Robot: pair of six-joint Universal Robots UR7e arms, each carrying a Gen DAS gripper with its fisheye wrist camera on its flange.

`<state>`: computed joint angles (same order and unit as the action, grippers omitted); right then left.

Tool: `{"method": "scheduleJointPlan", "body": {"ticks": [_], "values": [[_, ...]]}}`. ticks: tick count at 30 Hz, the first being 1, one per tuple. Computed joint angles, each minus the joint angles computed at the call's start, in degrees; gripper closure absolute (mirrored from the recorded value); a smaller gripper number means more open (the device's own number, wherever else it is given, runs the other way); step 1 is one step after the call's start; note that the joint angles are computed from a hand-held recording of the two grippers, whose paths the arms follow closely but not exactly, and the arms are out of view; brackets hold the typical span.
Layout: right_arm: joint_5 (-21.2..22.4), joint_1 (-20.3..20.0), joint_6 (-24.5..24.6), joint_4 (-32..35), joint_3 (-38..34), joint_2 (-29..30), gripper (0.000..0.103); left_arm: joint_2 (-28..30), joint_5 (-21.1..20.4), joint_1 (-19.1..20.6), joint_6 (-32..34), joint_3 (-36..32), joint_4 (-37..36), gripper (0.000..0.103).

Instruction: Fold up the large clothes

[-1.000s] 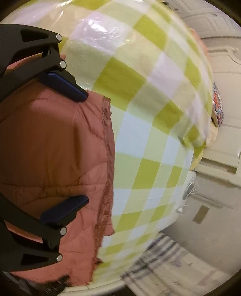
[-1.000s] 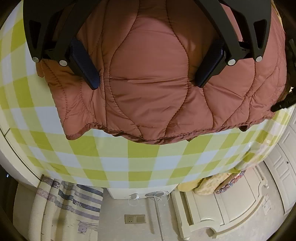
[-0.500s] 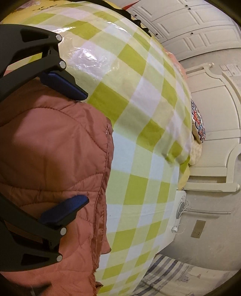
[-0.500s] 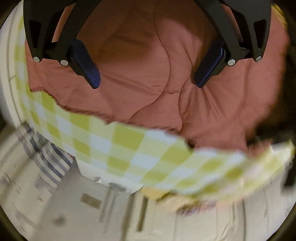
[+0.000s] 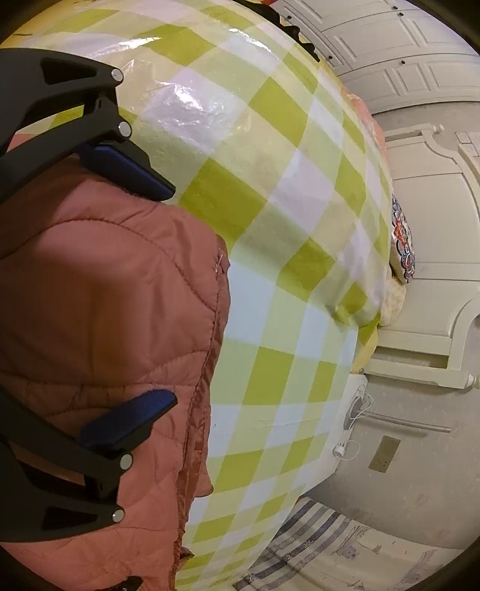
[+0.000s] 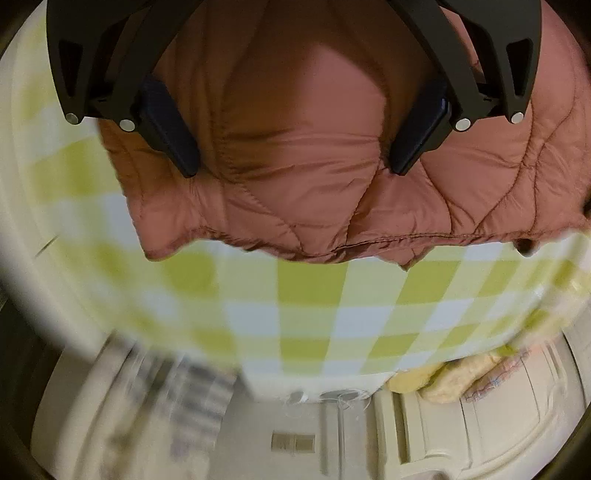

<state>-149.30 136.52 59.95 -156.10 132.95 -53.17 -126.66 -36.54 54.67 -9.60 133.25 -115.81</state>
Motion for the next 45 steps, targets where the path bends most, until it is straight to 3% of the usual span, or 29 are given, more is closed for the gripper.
{"method": "scheduleJointPlan", "body": {"ticks": [6,8,10,11,14,15,17,19,22,24,25,27,30,32,33,34,36,38,40,42,45], "values": [[-1.5,0.2,-0.5,0.4,-1.1,1.9,0.004,1.4,-0.7,0.9,-3.8,-1.7,3.9,0.002],[-1.4,0.1,-1.4,-1.8,-0.7,2.1,0.004,-1.1,5.1,-4.5,-11.4,-1.6,13.1,0.004],[-1.4,0.1,-1.6,-1.7,0.0,1.3,0.004,-8.0,7.2,-14.1,-16.9,-0.9,21.3,0.003],[-1.5,0.0,-1.8,-2.1,0.1,1.3,0.004,-11.7,4.6,-19.4,-19.3,-1.0,24.7,0.003],[-1.6,-0.1,-1.9,-2.1,0.3,1.1,0.004,-14.1,-5.6,-27.3,-20.8,-0.7,28.8,0.002],[-1.6,0.0,-1.7,-1.7,0.3,1.0,0.004,-14.3,-6.4,-29.2,-21.2,0.5,30.3,0.002],[-1.9,0.2,-1.4,-1.2,0.4,0.6,0.004,-14.3,-3.1,-33.6,-22.7,4.1,36.5,0.002],[-1.6,0.4,-1.9,-2.7,0.6,0.8,0.004,-10.2,-2.2,-29.5,-19.8,8.2,34.3,0.002],[-1.8,0.5,-1.5,-2.6,0.6,1.0,0.004,-6.1,-8.3,-18.7,-13.1,5.5,21.1,0.002],[-1.8,0.5,-1.2,-1.9,0.3,1.1,0.004,-5.1,-11.3,-14.6,-9.9,4.8,16.7,0.002],[-1.9,0.6,-1.1,-2.0,0.3,1.2,0.004,-5.2,-11.1,-14.5,-8.9,4.5,17.0,0.002],[-2.0,0.5,-1.3,-2.4,0.3,1.3,0.004,-6.8,-6.7,-16.7,-11.9,3.6,21.7,0.002],[-2.0,0.5,-1.7,-3.1,0.4,1.5,0.004,-7.7,-0.7,-14.7,-16.3,0.0,23.9,0.002],[-2.0,0.5,-1.6,-3.1,0.4,1.5,0.004,-6.7,4.9,-10.7,-15.6,-1.1,21.1,0.002],[-2.0,0.5,-1.9,-3.5,0.4,1.6,0.004,-5.8,5.8,-6.7,-12.0,-1.3,16.5,0.002],[-1.9,0.5,-2.0,-3.8,0.5,1.6,0.004,-3.6,4.3,-1.5,-6.8,-1.9,10.5,0.002],[-1.8,0.4,-2.7,-4.5,0.5,1.8,0.004,0.1,-3.6,6.4,-2.5,-3.6,3.3,0.002],[-1.6,0.5,-2.9,-3.8,0.2,1.5,0.004,0.5,-4.4,6.7,-0.5,-3.6,1.8,0.002],[-0.9,1.7,-2.8,-2.5,0.3,0.1,0.005,-0.6,1.0,2.7,-1.6,-1.5,4.1,0.002],[-2.8,6.8,-2.0,-2.8,-0.3,0.1,0.005,-1.4,3.2,0.9,-2.5,-0.7,4.9,0.002],[-2.6,15.0,-9.1,-10.0,-3.6,4.5,0.005,-1.6,3.5,0.6,-2.8,-0.7,5.0,0.002]]}}
